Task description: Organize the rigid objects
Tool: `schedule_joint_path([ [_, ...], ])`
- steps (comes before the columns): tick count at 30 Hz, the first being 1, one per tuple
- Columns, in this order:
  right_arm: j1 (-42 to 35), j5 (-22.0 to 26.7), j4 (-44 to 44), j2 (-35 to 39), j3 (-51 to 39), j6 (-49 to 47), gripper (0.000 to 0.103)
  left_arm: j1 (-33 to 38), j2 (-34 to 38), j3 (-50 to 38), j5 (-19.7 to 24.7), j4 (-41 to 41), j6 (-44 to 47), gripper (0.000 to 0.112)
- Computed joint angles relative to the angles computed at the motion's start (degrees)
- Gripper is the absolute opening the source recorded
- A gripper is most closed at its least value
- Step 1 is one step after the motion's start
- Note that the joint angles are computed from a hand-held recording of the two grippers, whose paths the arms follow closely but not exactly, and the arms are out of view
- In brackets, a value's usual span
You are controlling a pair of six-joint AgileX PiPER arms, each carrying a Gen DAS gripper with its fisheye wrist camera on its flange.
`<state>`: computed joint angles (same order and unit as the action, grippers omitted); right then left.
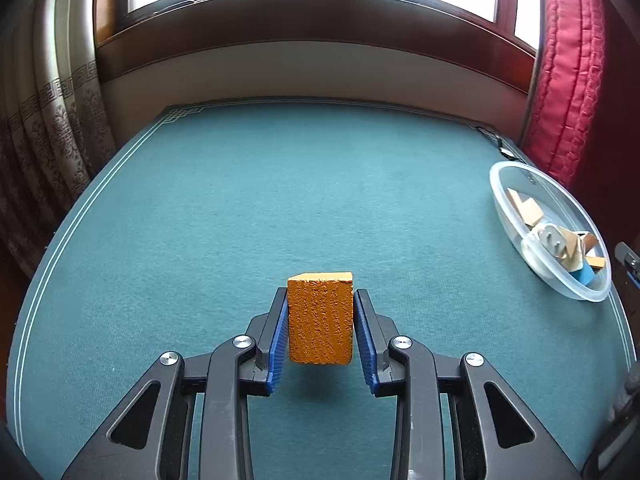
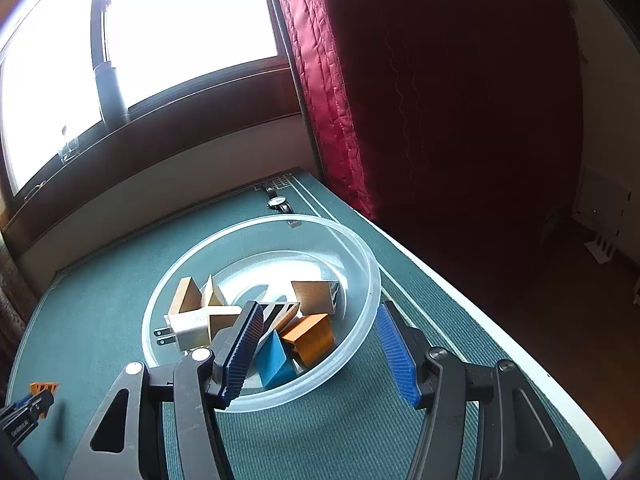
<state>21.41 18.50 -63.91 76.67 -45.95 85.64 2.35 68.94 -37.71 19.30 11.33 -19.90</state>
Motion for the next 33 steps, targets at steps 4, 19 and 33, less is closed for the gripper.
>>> schedule_joint_path([
  [4,-0.7,-0.8,-1.7,-0.3,0.6,2.2,0.063,-6.2,0.4,-1.6,1.4,3.5,-5.6,0.032],
  [19,-0.2,1.3,-14.8,-1.6,4.0,19.0,0.064,-25.3,9.9,-13.8,5.2,11.2,-17.6,0.032],
  [33,-4.1,0.1,-12.2,-0.8,3.7,19.4,0.066,-30.7,19.8,-26.0,7.2,4.9,-10.3,0.032],
])
